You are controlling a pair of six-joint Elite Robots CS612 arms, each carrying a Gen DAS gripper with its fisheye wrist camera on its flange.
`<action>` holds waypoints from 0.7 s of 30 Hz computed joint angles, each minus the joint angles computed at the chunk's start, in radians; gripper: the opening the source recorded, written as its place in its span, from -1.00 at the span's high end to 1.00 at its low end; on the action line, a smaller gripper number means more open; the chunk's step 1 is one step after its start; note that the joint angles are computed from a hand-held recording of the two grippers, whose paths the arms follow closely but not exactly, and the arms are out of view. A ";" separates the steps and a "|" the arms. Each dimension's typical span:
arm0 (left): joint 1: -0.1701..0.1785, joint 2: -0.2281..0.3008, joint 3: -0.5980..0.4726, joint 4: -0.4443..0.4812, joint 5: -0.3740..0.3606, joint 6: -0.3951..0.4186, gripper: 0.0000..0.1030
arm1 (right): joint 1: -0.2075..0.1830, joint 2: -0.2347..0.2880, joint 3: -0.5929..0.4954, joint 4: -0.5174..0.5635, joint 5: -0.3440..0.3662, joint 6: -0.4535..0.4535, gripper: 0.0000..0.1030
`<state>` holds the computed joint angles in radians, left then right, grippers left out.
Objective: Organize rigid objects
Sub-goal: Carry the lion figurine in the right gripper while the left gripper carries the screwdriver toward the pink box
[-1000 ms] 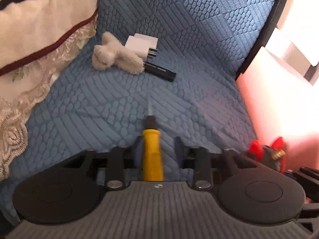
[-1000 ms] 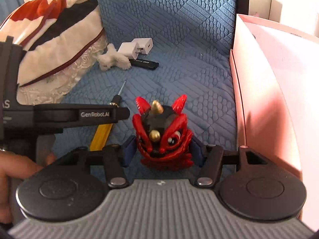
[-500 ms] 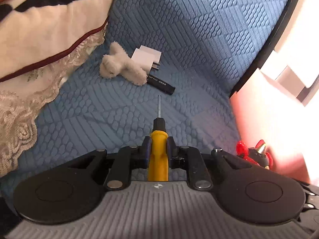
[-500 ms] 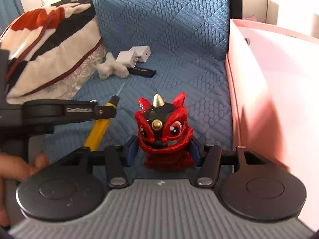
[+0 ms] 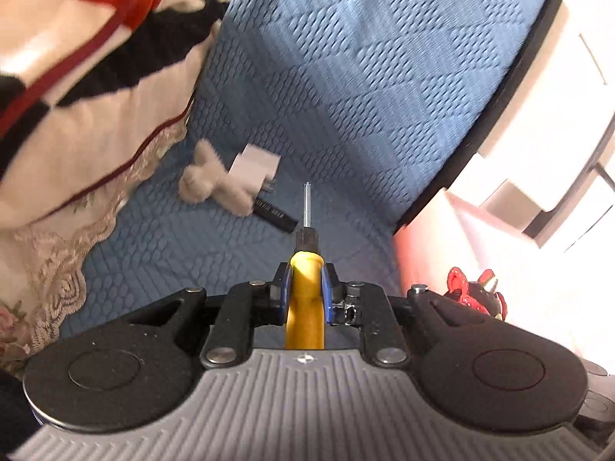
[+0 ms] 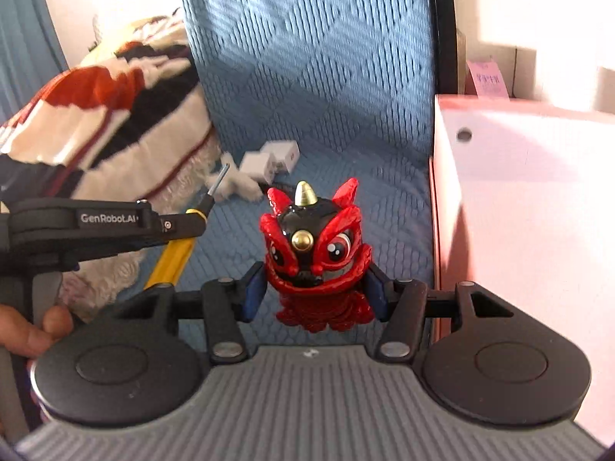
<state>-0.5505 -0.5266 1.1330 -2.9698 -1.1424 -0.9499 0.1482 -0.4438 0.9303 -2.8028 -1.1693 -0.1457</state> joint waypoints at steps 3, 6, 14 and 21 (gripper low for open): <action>-0.006 -0.012 -0.007 -0.004 0.010 0.017 0.62 | -0.007 -0.010 0.001 -0.020 0.020 0.006 -0.11; -0.013 -0.021 -0.024 -0.002 0.022 0.044 0.62 | -0.012 -0.021 -0.002 -0.033 0.029 0.011 -0.11; -0.029 -0.022 -0.107 0.017 0.042 0.073 0.62 | -0.035 -0.054 -0.010 -0.056 0.048 0.031 -0.11; -0.046 0.013 -0.222 0.041 0.018 0.089 0.62 | -0.062 -0.080 -0.006 -0.088 0.040 0.053 -0.11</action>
